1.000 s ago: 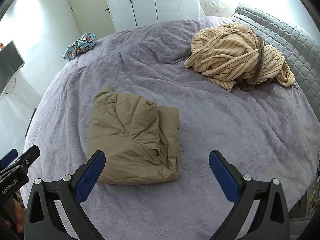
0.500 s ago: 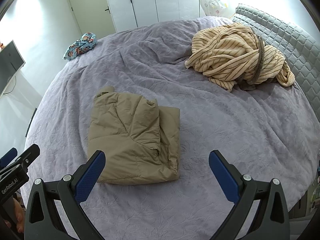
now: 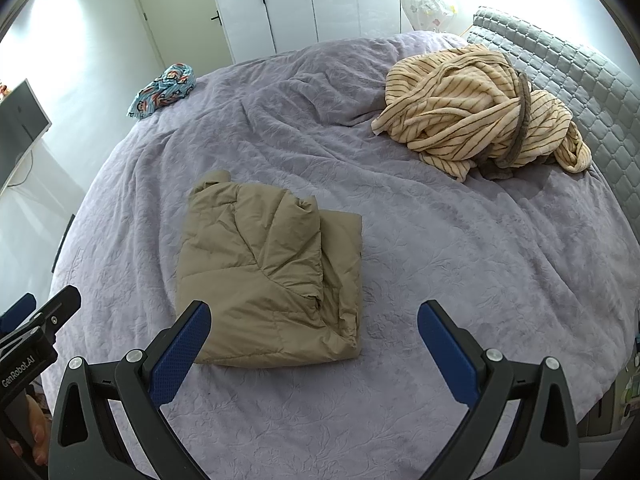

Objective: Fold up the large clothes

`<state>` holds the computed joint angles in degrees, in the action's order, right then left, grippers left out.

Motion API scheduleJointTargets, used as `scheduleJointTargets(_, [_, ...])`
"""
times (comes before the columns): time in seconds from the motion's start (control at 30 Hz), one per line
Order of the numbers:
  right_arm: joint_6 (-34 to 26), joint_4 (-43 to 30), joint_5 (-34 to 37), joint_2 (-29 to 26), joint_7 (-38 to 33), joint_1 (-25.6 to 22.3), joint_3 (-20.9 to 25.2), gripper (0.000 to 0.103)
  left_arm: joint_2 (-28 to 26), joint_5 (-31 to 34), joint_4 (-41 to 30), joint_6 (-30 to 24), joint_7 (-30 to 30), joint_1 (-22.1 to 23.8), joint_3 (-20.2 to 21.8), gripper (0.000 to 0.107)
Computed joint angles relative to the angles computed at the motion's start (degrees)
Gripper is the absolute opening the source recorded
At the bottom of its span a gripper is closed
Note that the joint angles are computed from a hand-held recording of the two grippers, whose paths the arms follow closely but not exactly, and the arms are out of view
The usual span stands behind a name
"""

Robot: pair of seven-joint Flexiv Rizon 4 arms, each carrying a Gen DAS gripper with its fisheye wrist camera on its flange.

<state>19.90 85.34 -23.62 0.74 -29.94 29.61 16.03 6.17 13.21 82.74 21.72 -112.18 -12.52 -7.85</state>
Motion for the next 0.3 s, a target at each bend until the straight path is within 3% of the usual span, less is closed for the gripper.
scheduleJointTargets(0.3, [-0.1, 0.0, -0.1, -0.1, 0.2, 0.1, 0.0, 0.103, -0.8, 0.0, -1.5, -0.3, 0.9, 0.0, -0.4, 0.103])
